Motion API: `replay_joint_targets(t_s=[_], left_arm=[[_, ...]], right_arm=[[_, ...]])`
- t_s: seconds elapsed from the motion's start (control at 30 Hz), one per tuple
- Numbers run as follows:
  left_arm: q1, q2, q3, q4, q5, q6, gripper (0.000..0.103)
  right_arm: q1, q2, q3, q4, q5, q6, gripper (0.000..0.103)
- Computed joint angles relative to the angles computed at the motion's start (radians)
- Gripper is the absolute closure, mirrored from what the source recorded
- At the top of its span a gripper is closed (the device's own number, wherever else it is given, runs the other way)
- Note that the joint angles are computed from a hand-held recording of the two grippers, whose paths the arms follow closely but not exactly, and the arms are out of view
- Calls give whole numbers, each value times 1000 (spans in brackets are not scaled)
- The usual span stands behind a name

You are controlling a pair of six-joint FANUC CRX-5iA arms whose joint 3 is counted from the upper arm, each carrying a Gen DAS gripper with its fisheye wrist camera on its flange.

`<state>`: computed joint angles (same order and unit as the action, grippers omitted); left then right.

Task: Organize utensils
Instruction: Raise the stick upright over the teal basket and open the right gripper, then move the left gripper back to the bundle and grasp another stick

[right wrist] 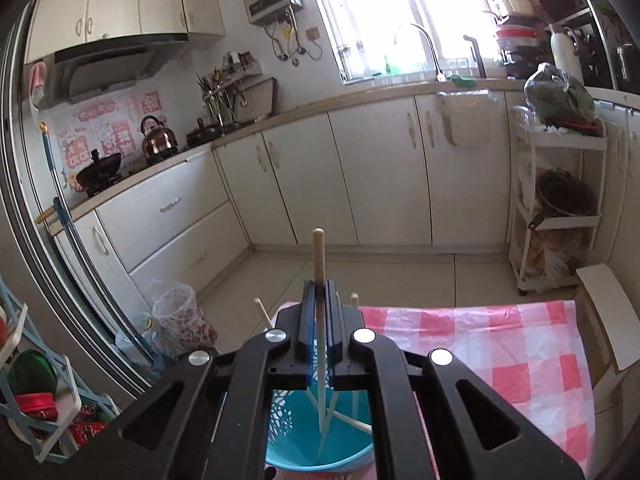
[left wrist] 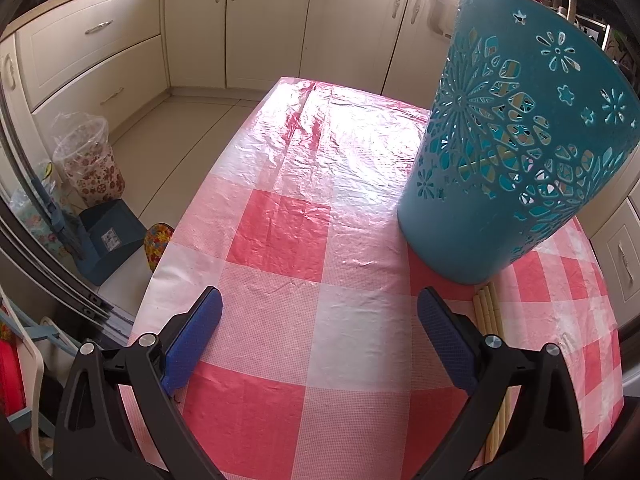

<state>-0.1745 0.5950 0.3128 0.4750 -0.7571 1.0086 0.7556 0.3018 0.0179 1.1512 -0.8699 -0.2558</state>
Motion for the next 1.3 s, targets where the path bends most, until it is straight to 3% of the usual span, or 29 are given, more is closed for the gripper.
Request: replay_joint_targets(t_s=[0.13,0.2,0.37,0.53,0.73,0.83,0.93,1.0,1.07,1.1,1.3], left_arm=[[-3,4,7,-7,0,5,9],[-6,7,12,-13,-1,10,9],[-7,6,12,-18,0,15,9],[-7,3,11,-25,1,19,9],[-5,4,15,-28,-2,28,9],[-4,3,14,-27,-2,25,9],[-5,6,19,-32,-4,22,9],[-7,5,20,-39,-4,25,9],[-9,4,18,-41,-1,28,9],[-8,5,19,-42,-2,31,9],[-6,8,23,-41,-5,33,9]], right_arm=[[2,9,13,-100,11,66,95],[6,11,14,-97,1,67,77],[30,-9,-2,-16,-36,23,74],[49,-43,-24,123,-97,-86,57],[127,-93,-85,168,-173,-162,54],[193,-75,-99,49,-203,-101,54],[221,-46,-102,-139,-160,-42,56],[212,-19,-96,-261,-106,-7,74],[193,16,-70,-354,-80,43,80],[183,33,-55,-385,-71,65,84],[141,113,38,-494,-91,162,86]])
